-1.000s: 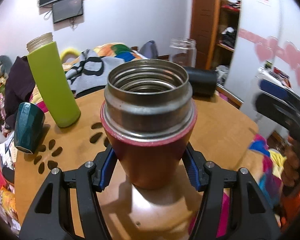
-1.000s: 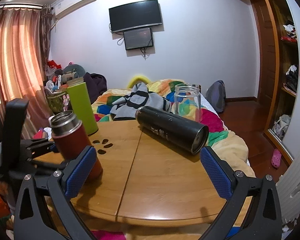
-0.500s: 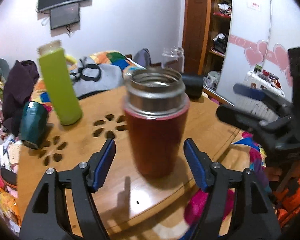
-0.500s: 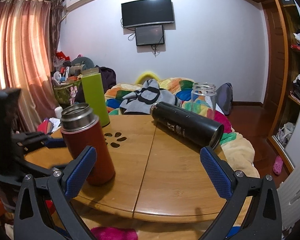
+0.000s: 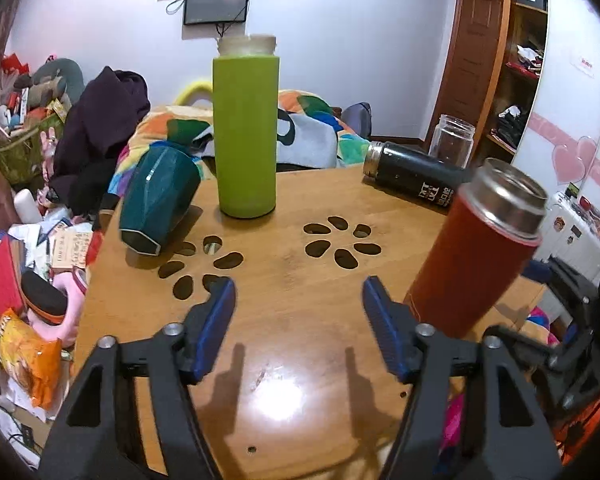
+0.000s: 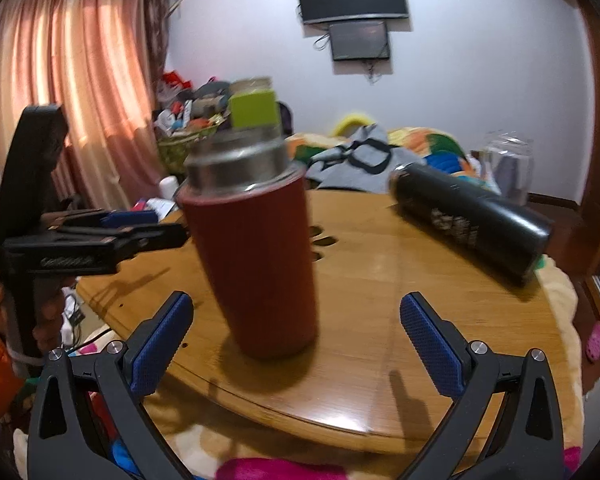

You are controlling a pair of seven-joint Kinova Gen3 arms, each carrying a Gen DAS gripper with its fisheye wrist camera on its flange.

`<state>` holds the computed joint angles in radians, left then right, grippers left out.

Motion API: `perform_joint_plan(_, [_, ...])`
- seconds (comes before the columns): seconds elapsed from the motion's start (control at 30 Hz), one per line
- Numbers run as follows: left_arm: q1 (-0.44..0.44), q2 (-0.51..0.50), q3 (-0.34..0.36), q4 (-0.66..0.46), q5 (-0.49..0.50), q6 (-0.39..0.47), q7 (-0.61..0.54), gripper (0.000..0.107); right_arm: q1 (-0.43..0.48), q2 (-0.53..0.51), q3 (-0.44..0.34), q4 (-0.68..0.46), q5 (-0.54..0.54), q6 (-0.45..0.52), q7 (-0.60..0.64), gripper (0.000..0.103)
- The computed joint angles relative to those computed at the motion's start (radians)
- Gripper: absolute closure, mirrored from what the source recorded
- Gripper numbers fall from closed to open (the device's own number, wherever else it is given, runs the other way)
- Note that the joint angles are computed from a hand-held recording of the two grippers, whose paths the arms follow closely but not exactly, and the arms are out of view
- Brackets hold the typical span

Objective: Flip cup upside down
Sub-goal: 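Lift the red thermos cup with the right tool and tilt it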

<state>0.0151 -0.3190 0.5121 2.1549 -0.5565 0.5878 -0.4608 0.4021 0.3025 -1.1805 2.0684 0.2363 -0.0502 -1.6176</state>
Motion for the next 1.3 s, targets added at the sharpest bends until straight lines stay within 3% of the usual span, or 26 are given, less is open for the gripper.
perform_joint_plan(0.13, [-0.023,0.018,0.02,0.006,-0.036,-0.038,0.023,0.063,-0.067,0.066,0.028,-0.059,-0.009,0.062,0.049,0.015])
perform_joint_plan(0.27, [-0.028,0.029,0.017,0.014,-0.057,-0.076,0.03,0.074,-0.172,0.091,0.116,-0.113,-0.056,0.122,0.09,0.04])
perform_joint_plan(0.3, [-0.027,0.037,0.01,0.012,-0.058,-0.089,0.025,0.076,-0.183,0.089,0.129,-0.115,-0.067,0.123,0.099,0.042])
perform_joint_plan(0.47, [-0.022,0.063,-0.005,0.006,-0.074,-0.133,0.01,0.086,-0.176,0.067,0.132,-0.092,-0.126,0.099,0.175,0.044])
perform_joint_plan(0.6, [0.004,0.083,-0.04,0.002,-0.066,-0.177,-0.032,0.095,-0.236,0.021,0.204,-0.089,-0.151,0.1,0.219,0.044])
perform_joint_plan(0.77, [0.058,0.122,-0.096,-0.024,-0.016,-0.202,-0.147,0.095,-0.259,-0.001,0.235,-0.094,-0.176,0.13,0.309,0.044])
perform_joint_plan(0.93, [0.086,0.139,-0.106,-0.042,-0.022,-0.187,-0.168,0.095,-0.226,0.001,0.204,-0.103,-0.229,0.163,0.39,0.044])
perform_joint_plan(1.03, [0.13,0.142,-0.164,-0.043,0.047,-0.188,-0.238,0.095,-0.232,-0.01,0.217,-0.118,-0.261,0.197,0.428,0.044])
perform_joint_plan(1.17, [0.135,0.144,-0.181,-0.039,0.085,-0.186,-0.275,0.095,-0.256,-0.014,0.245,-0.154,-0.294,0.247,0.482,0.044])
perform_joint_plan(1.3, [0.133,0.13,-0.199,-0.024,0.131,-0.205,-0.306,0.095,-0.343,-0.03,0.333,-0.179,-0.306,0.287,0.502,0.044])
